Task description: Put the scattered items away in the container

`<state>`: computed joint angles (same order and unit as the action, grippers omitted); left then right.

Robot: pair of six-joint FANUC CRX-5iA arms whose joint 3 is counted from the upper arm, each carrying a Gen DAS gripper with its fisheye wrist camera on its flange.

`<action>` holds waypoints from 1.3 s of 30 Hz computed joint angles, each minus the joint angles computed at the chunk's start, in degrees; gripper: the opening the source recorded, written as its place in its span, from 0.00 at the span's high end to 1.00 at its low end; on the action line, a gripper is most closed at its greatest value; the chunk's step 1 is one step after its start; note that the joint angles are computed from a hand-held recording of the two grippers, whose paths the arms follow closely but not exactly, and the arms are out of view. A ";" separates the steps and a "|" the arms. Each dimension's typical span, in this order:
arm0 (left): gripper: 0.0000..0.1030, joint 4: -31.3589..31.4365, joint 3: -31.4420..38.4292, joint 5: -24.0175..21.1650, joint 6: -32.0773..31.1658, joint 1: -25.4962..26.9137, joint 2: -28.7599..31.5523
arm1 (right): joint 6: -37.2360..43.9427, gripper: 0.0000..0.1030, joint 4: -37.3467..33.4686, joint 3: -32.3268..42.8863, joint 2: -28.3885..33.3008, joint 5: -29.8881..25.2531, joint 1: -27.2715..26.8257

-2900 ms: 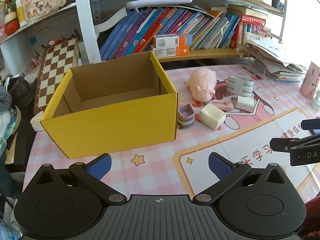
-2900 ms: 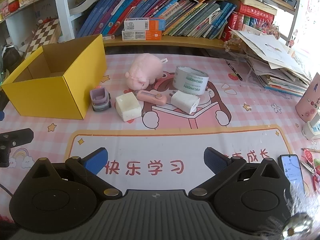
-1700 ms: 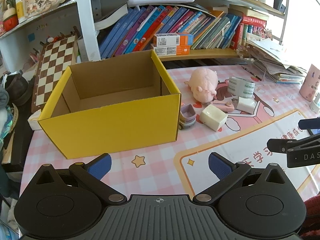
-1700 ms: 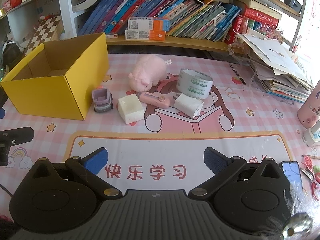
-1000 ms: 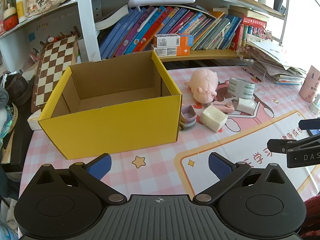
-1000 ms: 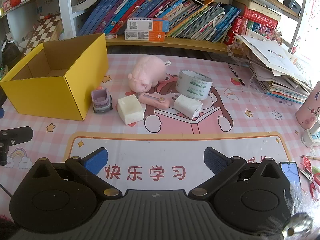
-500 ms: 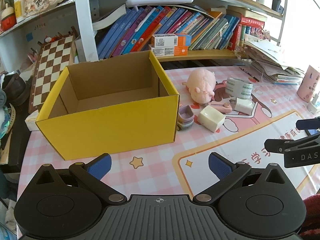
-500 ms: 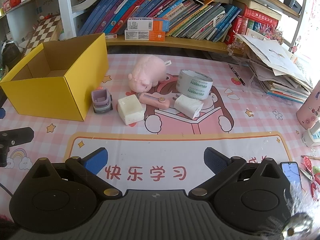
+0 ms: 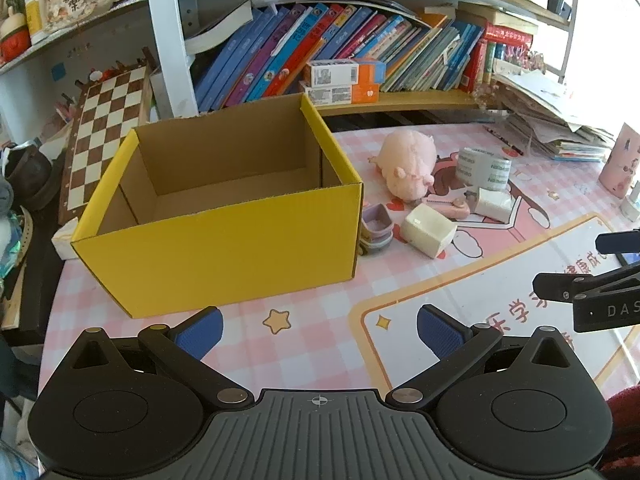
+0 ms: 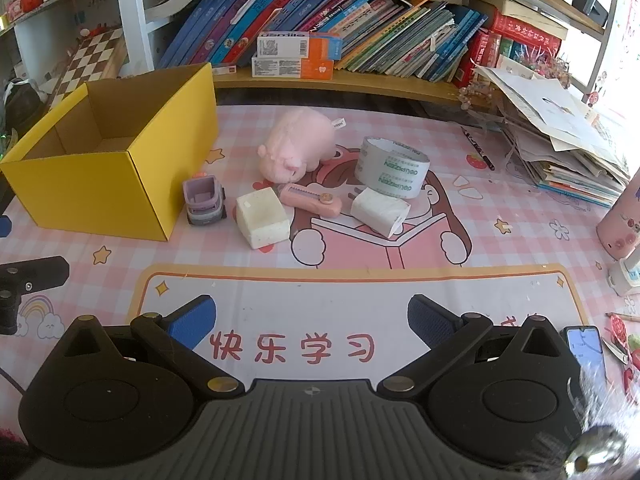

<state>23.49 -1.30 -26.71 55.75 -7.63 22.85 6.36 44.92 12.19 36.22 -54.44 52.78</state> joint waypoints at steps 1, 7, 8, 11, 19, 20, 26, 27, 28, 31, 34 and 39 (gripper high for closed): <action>0.00 -0.76 0.35 -0.30 0.88 0.04 0.11 | 0.09 0.00 -0.09 0.03 0.01 0.04 -0.02; 0.00 -2.02 1.32 -1.42 2.76 0.26 0.56 | 0.57 0.00 -0.90 0.37 0.19 0.08 -0.16; 0.00 -1.65 1.19 -1.45 2.32 0.30 0.56 | 0.71 0.00 -1.03 0.46 0.24 0.09 -0.18; 0.00 -1.03 1.16 -1.71 1.56 0.30 0.67 | 1.22 0.00 -1.19 0.72 0.40 0.14 -0.24; 0.00 2.44 -0.09 -0.44 -1.68 0.36 0.54 | 2.29 0.00 -1.57 1.51 0.89 0.02 -0.45; 0.00 3.06 -0.29 -0.29 -2.25 0.37 0.52 | 2.40 0.00 -1.64 1.62 0.95 -0.02 -0.47; 0.00 6.31 -1.27 0.28 -4.44 0.50 0.51 | 2.95 0.00 -2.01 2.10 1.22 -0.13 -0.51; 0.00 6.55 -1.20 0.07 -4.49 0.55 0.60 | 2.99 0.00 -2.01 2.14 1.24 -0.15 -0.52; 0.00 6.82 -1.15 -0.13 -4.57 0.59 0.68 | 2.99 0.00 -2.01 2.14 1.24 -0.15 -0.52; 0.00 5.92 -0.56 -0.77 -3.46 0.66 0.94 | 3.10 0.00 -2.06 2.09 1.23 0.04 -0.56; 0.00 7.34 -1.12 -0.57 -4.84 0.63 0.82 | 3.31 0.00 -2.05 2.02 1.20 0.33 -0.61; 0.00 5.36 -0.85 -0.38 -3.37 0.36 0.61 | 3.91 0.00 -1.95 1.68 1.04 1.17 -0.69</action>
